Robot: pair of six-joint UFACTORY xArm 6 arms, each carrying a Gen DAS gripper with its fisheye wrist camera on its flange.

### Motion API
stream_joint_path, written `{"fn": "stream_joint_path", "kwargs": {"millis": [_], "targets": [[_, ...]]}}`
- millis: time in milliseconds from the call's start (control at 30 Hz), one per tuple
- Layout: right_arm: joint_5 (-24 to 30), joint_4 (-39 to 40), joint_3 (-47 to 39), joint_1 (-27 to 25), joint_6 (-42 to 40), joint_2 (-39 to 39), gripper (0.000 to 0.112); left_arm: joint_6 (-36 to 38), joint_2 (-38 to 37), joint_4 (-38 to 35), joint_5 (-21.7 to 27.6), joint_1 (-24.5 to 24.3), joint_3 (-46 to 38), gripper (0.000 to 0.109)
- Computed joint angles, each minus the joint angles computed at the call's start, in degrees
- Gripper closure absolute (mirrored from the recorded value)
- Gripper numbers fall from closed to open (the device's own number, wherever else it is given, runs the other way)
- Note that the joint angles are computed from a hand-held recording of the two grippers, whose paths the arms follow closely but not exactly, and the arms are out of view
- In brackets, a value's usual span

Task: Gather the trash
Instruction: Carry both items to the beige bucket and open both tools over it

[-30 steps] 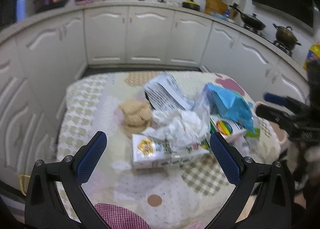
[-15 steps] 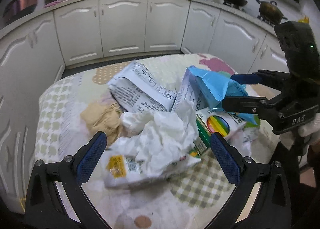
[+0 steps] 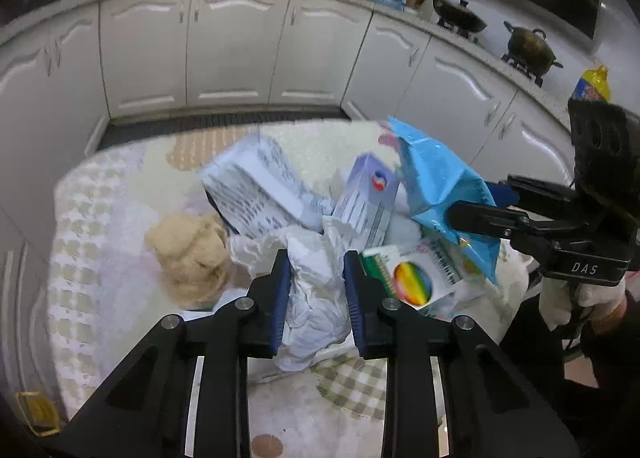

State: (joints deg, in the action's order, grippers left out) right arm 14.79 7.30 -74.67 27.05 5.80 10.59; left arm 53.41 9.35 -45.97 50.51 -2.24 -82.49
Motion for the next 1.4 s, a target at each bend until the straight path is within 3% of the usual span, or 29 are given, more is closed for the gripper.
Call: {"fn": "stream_joint_path", "kwargs": {"millis": [133,333,600,767,1133,1300,1367,1400], "targets": [[-3.6,-3.3,5.2,-0.6,5.2,-4.7,0.074,0.8,-2.4,-2.5,0.4,0.6,0.2,0.085],[-4.5,-12.3,13.6,-4.0,15.8,-12.6,0.074,0.7,-5.2,-5.8,3.5,-0.8,0.2,0.085],[-0.8,-25.5,25.0,-12.3,29.1,-25.3,0.074,-2.6,-5.2,-6.0,3.5,-10.0,-0.7,0.085],[3.3,-28.3,31.6,-18.8,33.9,-32.8,0.074,-4.6,-2.9,-5.2,3.8,-16.4,-2.9,0.085],[7.3,-23.2,39.7,-29.9,35.5,-37.1,0.074,-17.3,11.0,0.3,3.2,-29.9,-16.6,0.085],[9.0,-25.8,40.2,-33.0,38.5,-37.1,0.073,-24.8,20.2,4.7,2.8,-34.2,-25.5,0.084],[9.0,-26.3,40.9,-34.2,39.2,-37.1,0.063,-27.2,23.4,5.5,3.4,-35.0,-29.0,0.083],[9.0,-27.2,41.0,-34.8,40.4,-36.9,0.06,-28.4,25.3,5.7,4.0,-35.4,-31.1,0.076]]}}
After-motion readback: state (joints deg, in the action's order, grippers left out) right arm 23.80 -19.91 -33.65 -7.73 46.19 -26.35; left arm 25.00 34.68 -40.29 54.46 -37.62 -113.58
